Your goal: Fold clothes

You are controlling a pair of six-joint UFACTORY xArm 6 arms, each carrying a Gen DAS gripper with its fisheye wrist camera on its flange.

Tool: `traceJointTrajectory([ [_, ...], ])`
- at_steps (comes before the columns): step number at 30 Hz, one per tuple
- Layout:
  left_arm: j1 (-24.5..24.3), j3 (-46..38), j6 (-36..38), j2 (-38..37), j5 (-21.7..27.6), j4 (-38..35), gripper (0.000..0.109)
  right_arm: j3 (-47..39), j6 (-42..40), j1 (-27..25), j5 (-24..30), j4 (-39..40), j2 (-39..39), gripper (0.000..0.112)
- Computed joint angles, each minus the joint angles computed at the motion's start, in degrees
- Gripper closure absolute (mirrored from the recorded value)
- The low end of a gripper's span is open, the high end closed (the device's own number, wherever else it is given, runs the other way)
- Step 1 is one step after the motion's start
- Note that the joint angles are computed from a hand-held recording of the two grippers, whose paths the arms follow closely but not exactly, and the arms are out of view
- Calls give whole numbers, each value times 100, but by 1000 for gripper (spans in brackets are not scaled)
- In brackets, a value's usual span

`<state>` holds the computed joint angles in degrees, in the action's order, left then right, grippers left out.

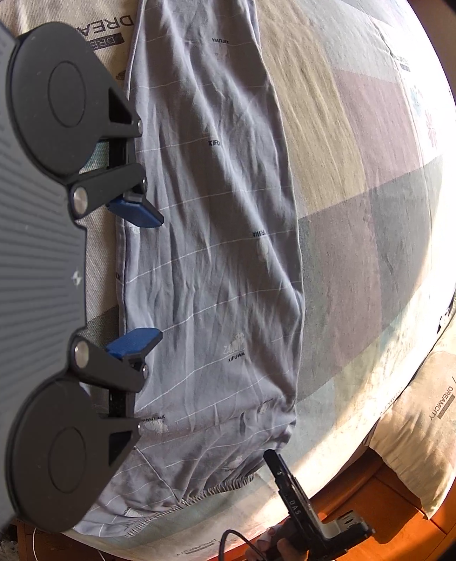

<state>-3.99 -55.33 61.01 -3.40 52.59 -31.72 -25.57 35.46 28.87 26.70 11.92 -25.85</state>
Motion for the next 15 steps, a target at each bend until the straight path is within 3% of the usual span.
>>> traceJointTrajectory([
  [3,-31,39,14,-20,-82,39,45,187,1325,218,349,-1078,-242,94],
  [7,-52,-131,131,125,-201,5,45,-118,3054,575,1067,-2388,-390,84],
  [10,-117,-386,227,381,-459,-121,45,-782,3768,1000,1578,-3170,-49,79],
  [11,-139,-477,257,471,-541,-164,44,-1035,3915,1115,1571,-3397,192,76],
  [13,-183,-713,240,719,-671,-259,44,-1543,4192,1296,1398,-3879,754,59],
  [15,-208,-976,195,1011,-736,-257,44,-1982,4288,1420,1204,-4053,1346,58],
])
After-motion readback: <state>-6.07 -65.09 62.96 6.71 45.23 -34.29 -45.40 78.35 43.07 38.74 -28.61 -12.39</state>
